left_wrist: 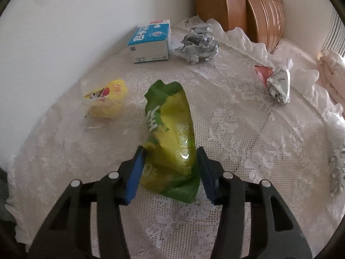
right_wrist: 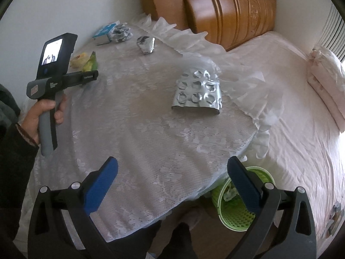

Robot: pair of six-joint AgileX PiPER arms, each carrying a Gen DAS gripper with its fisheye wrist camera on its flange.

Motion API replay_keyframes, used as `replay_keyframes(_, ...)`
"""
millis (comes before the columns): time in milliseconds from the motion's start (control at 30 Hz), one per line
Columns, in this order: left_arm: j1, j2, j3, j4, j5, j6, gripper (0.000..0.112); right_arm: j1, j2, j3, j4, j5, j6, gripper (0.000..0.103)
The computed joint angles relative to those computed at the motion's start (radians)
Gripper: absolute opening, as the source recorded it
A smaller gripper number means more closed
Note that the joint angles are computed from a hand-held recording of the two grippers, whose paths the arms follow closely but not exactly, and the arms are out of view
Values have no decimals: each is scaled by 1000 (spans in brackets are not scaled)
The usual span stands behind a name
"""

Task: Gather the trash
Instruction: 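Grasp the clear plastic bottle with the right tool while the left tool holds the snack bag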

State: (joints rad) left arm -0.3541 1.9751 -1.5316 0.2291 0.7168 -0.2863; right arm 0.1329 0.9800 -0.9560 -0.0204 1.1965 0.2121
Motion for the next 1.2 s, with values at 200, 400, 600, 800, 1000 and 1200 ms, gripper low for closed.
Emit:
replay_keyframes(200, 8, -74, 105, -34, -59, 8, 36, 46, 20, -10, -8, -15, 25, 101)
replay_keyframes(400, 4, -206, 258, -4, -106, -70, 35, 101, 94, -62, -18, -71, 21, 101)
replay_keyframes(600, 44, -417, 433, 39, -90, -172, 35, 211, 305, -239, -23, -198, -30, 101)
replay_keyframes(800, 167, -583, 534, 23, -30, -128, 35, 312, 618, -505, 36, -278, -114, 101)
replay_keyframes(1000, 285, -669, 598, -34, -30, -29, 35, 366, 903, -847, 160, -189, -144, 100)
replay_keyframes(1200, 367, -697, 641, -80, -36, 27, 35, 420, 1109, -1104, 139, -110, -45, 100)
